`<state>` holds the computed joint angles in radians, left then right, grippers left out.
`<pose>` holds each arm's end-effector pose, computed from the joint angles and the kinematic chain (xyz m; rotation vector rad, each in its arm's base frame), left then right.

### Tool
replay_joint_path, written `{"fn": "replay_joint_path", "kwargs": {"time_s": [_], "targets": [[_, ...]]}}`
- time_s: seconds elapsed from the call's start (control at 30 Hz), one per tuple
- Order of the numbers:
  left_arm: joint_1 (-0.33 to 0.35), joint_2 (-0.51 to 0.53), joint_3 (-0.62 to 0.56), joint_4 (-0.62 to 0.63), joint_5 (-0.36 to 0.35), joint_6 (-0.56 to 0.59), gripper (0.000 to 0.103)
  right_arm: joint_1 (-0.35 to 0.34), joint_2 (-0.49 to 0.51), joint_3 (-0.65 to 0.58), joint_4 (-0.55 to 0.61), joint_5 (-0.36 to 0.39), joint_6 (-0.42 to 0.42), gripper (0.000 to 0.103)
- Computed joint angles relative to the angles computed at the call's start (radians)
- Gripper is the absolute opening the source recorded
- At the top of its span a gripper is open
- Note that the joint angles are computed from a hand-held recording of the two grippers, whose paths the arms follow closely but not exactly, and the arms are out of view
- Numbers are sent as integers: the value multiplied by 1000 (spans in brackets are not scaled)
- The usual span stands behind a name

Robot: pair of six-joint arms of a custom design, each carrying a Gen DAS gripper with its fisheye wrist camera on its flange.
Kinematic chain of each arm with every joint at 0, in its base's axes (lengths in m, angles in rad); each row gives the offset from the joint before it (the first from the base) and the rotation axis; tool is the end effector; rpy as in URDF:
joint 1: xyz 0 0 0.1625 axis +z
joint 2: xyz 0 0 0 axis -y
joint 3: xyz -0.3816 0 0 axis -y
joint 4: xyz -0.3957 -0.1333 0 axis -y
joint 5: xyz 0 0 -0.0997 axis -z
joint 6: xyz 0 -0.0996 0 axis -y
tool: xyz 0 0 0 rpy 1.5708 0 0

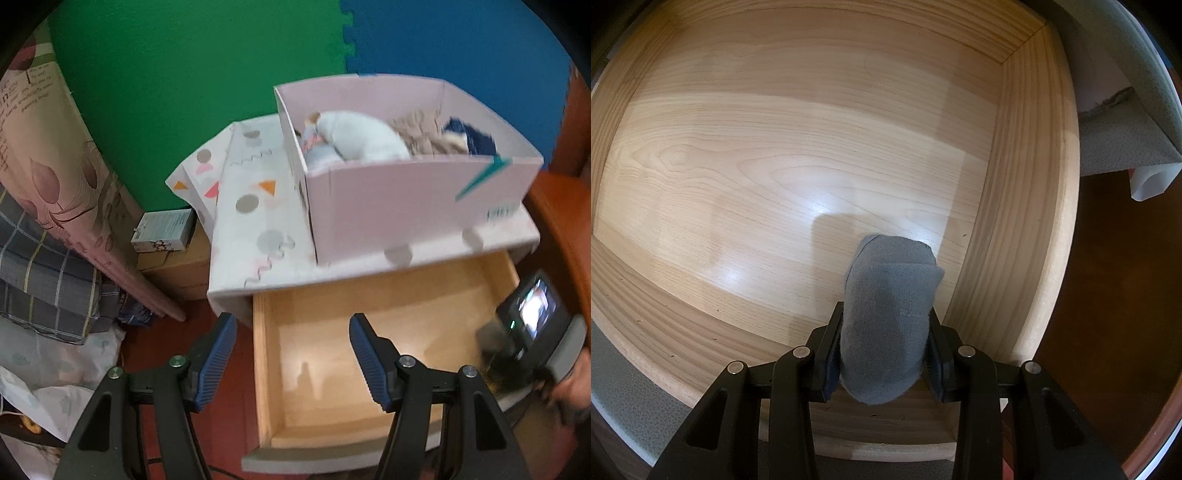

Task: Take underwear out of drawer
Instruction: 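Withdraw the left tool above the drawer while the right tool holds the grey sock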

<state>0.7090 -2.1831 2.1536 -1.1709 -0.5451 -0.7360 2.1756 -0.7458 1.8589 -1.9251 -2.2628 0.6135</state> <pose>-0.0479 -0.3289 0.4022 0.3558 2.0981 -0.5774 0.3273 -0.3509 -0.0578 0.3001 -2.1545 -0.2599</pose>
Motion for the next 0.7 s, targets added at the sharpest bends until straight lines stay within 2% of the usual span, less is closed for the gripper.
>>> {"fn": "replay_joint_path", "kwargs": {"time_s": [0.23, 0.37, 0.6, 0.7], "targets": [[-17, -54, -26, 38, -34, 5, 65, 10, 25, -33, 34, 0, 18, 34], [-37, -68, -76, 113, -47, -16, 65, 14, 39, -47, 43, 2, 25, 34], [-120, -39, -226, 413, -40, -168, 65, 19, 63, -76, 66, 3, 29, 36], [-146, -24, -276, 504, -47, -229, 65, 22, 74, -97, 80, 7, 38, 36]]}}
